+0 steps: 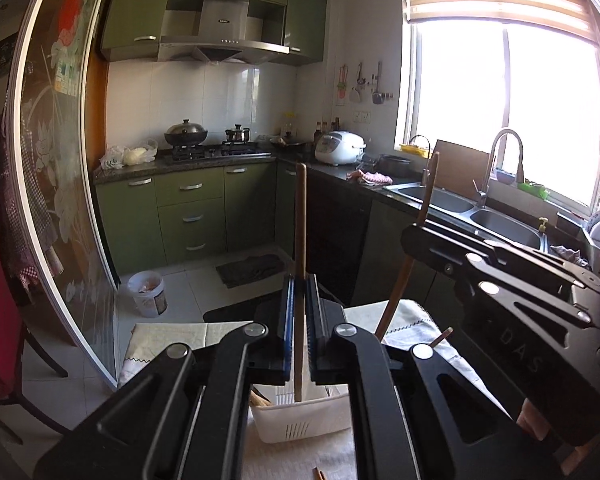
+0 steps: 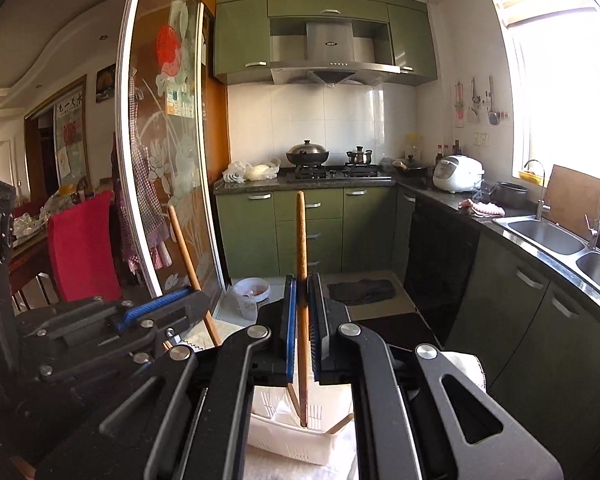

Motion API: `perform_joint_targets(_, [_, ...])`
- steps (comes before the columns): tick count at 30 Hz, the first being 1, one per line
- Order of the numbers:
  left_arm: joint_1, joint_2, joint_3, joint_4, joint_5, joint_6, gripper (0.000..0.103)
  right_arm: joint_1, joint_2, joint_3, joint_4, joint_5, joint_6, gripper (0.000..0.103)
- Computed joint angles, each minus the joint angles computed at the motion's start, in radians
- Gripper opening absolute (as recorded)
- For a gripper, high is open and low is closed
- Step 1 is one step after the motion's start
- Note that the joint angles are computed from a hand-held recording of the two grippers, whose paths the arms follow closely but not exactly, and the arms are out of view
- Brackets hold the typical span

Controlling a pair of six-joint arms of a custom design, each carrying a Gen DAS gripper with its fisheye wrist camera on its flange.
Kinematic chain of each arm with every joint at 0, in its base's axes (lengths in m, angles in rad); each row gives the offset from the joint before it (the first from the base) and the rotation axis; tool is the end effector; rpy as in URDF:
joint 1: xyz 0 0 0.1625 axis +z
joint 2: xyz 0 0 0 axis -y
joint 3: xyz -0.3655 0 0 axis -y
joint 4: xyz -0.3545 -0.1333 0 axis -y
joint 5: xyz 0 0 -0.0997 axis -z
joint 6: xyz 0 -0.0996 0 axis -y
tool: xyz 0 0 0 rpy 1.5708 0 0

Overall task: Organize utensils
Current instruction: 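Lower both chopsticks into the white holder and open both tools, then grasp a wooden chopstick with the left tool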

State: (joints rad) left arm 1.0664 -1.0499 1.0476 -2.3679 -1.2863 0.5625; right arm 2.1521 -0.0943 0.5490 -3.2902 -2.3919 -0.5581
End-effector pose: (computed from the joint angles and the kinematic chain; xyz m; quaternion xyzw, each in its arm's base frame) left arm -0.1848 -0.6684 0.4852 0.4162 0.8132 -0.3813 0.1417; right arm 0.4772 -0.6163 0.1158 0.2003 -0.7500 0.5456 0.3156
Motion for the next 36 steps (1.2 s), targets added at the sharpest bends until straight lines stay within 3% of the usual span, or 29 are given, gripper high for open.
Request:
perform_joint_targets(10, [0.006, -0.006, 0.025, 0.024, 0.045, 0.015, 0.006, -0.007, 0.008, 0.002, 0.045, -0.017, 0.02, 0.007])
perform_joint_targets(13, [-0.001, -0.017, 0.031, 0.038, 0.057, 0.011, 0.009, 0.002, 0.018, -0.021, 0.065, -0.035, 0.017, 0.012])
perform_joint_targets(15, [-0.004, -0.023, 0.023, 0.064, 0.061, -0.004, 0.011, 0.012, -0.007, 0.028, 0.036, -0.032, 0.026, 0.012])
perform_joint_targets(20, [-0.012, -0.088, 0.07, 0.133, 0.08, -0.032, 0.018, 0.062, -0.141, 0.321, -0.195, -0.011, 0.01, 0.018])
perform_joint_targets(22, [-0.011, -0.122, 0.096, 0.212, 0.097, -0.069, 0.02, 0.081, -0.211, 0.492, -0.3, -0.01, 0.032, 0.024])
perform_joint_targets(25, [0.009, -0.165, 0.133, 0.39, 0.119, -0.136, 0.021, 0.102, -0.286, 0.721, -0.427, -0.052, 0.088, 0.025])
perform_joint_targets(27, [0.031, -0.176, 0.151, 0.511, 0.128, -0.182, 0.021, 0.103, -0.328, 0.857, -0.462, -0.084, 0.163, 0.025])
perform_joint_targets(31, [0.084, -0.134, 0.125, 0.722, 0.129, -0.288, 0.021, 0.071, -0.425, 1.119, -0.433, -0.085, 0.422, 0.025])
perform_joint_targets(36, [0.105, -0.13, 0.181, 0.734, 0.152, -0.323, 0.021, 0.028, -0.487, 1.31, -0.489, -0.055, 0.581, 0.025])
